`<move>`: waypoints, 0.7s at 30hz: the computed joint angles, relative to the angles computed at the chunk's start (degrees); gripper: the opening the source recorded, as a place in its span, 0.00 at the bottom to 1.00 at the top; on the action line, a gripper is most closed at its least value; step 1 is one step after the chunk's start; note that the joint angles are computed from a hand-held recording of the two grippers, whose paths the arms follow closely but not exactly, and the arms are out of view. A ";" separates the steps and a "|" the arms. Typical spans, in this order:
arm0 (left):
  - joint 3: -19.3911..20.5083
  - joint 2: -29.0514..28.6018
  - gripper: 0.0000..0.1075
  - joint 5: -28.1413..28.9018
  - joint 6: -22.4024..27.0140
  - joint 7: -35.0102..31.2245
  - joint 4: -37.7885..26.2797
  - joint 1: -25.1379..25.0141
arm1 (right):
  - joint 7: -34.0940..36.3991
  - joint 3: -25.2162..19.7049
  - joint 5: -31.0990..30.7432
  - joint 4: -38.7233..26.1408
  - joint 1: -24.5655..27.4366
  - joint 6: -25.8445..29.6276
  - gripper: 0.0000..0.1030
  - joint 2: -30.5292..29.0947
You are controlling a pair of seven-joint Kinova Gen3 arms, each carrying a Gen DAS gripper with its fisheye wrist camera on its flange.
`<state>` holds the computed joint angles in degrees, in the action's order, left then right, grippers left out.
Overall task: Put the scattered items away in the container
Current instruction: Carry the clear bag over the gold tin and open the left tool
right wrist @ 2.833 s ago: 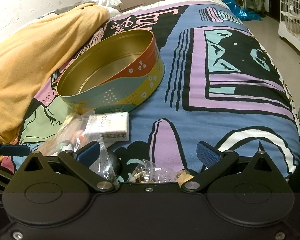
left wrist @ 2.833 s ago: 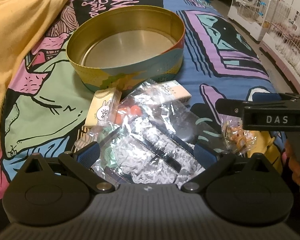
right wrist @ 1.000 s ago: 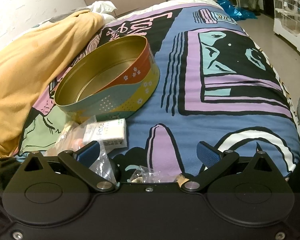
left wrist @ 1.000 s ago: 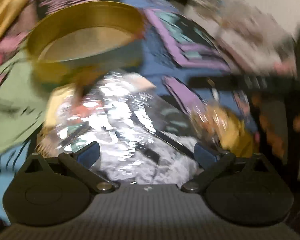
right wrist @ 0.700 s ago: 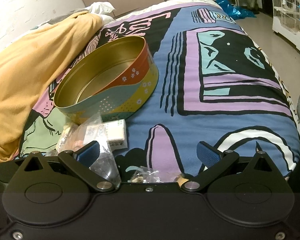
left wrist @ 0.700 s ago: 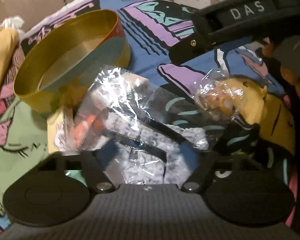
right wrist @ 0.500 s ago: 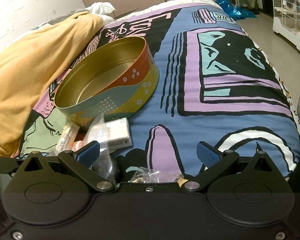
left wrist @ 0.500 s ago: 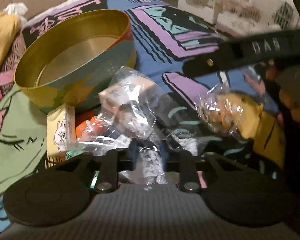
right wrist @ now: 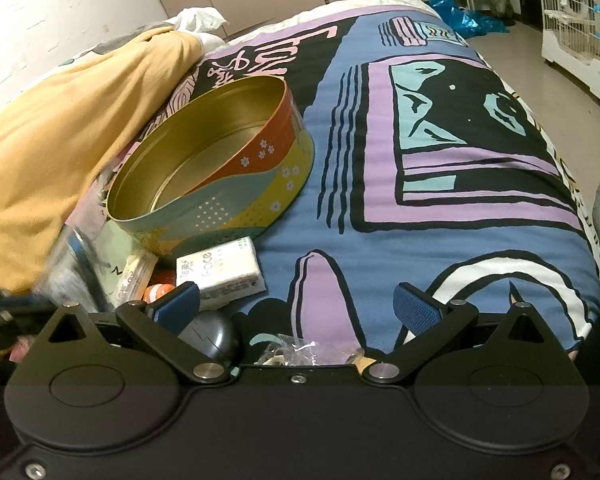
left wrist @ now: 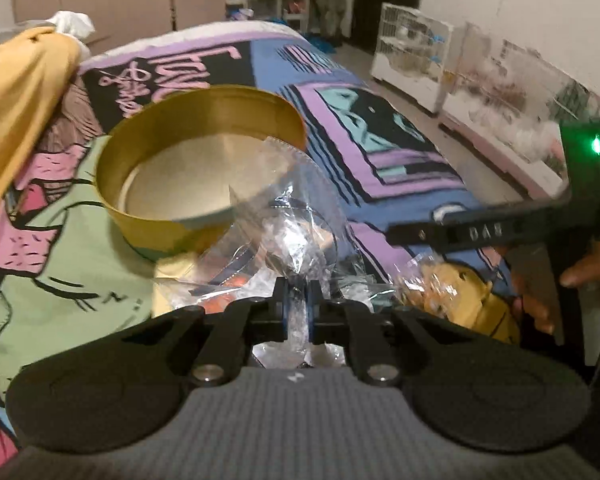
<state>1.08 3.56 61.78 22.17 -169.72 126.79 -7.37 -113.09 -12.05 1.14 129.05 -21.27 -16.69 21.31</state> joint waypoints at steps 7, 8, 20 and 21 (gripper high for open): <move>-1.28 -1.22 0.09 -1.61 0.87 3.06 -1.98 -0.63 | 0.67 0.25 -0.17 -0.35 -0.55 0.92 1.00 0.10; -1.39 -1.37 0.09 -1.54 0.82 3.05 -2.17 -0.69 | 0.47 -0.21 0.20 -0.52 -0.06 1.24 1.00 0.19; 0.25 1.80 0.09 -4.24 -3.51 8.89 -9.50 -0.46 | -1.99 -5.04 4.65 -1.74 4.78 4.10 1.00 0.89; 0.67 2.35 0.09 -5.45 -3.87 10.32 -10.39 -0.42 | -2.19 -5.26 4.85 -1.77 5.02 4.28 1.00 0.90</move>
